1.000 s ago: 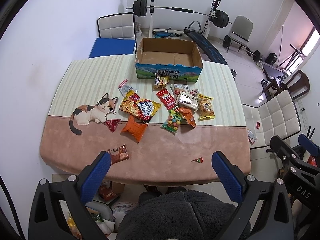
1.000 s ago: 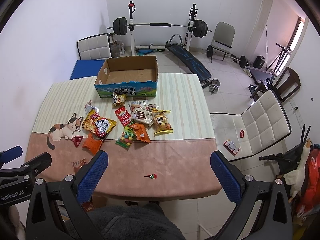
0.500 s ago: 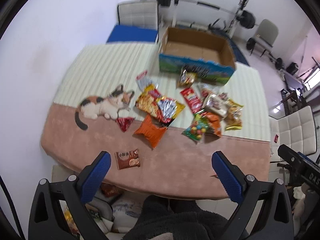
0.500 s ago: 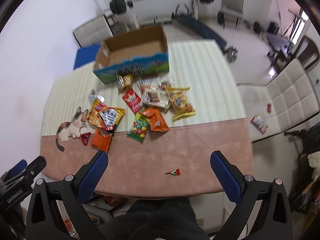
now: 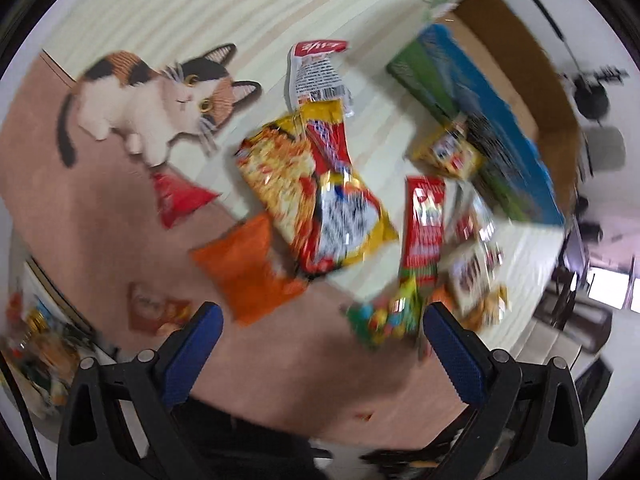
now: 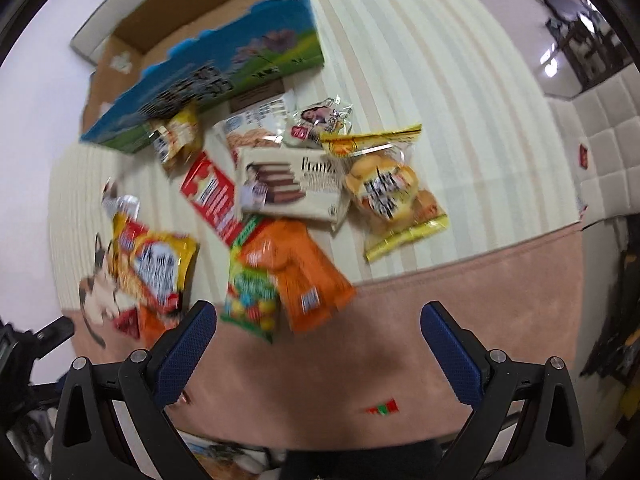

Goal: Organize snacks
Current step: 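Grasp the yellow-red noodle bag with left tool while right tool grasps the white Franzzi cookie pack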

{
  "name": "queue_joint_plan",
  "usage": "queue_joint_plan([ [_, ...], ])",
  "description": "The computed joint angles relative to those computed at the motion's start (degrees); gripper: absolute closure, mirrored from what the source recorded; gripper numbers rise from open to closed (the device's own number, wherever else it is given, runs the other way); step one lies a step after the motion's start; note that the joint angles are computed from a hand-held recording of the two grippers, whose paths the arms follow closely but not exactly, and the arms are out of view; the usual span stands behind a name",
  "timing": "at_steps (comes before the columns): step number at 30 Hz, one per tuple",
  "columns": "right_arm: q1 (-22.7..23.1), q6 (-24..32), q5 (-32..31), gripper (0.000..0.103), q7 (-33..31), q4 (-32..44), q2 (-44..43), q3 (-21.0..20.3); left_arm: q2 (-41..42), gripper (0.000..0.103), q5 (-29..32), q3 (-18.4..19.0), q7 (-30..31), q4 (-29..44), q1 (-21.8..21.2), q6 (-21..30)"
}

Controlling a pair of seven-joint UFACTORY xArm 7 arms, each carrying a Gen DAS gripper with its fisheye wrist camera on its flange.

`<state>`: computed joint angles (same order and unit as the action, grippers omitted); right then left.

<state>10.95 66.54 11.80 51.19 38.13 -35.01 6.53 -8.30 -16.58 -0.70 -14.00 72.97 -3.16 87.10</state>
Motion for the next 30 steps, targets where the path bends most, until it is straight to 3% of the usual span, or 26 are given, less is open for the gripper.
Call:
queue_joint_plan([
  [6, -2.4, -5.1, 1.6, 0.000, -1.5, 1.4, 7.9, -2.7, 15.0, 0.000, -1.7, -0.7, -6.4, 6.7, 0.1, -2.1],
  [14, -3.8, -7.8, 4.2, 0.000, -1.3, 1.9, 13.3, -4.1, 24.6, 0.000, 6.8, -1.6, -10.7, 12.1, -1.2, -1.4],
  [21, -4.0, -16.5, 20.2, 0.000, -2.0, -2.7, 15.5, -7.9, 23.2, 0.010, 11.3, -2.1, -6.3, 8.2, -2.1, -7.4],
  [24, -4.6, -13.8, 12.3, 0.000, -4.9, 2.7, 18.6, -6.2, 21.7, 0.011, 13.8, -2.8, -1.7, 6.6, -3.1, -9.5],
  [27, -3.3, -4.4, -4.4, 0.000, -14.9, 14.0, 25.1, -2.6, 19.0, 0.014, 18.2, -3.6, 4.2, 2.8, -4.8, -12.8],
  [30, -1.3, 0.8, -13.8, 0.000, -24.0, 19.2, 29.3, -0.3, 15.9, 0.014, 23.0, -4.3, 8.8, -1.8, -6.7, -16.7],
])
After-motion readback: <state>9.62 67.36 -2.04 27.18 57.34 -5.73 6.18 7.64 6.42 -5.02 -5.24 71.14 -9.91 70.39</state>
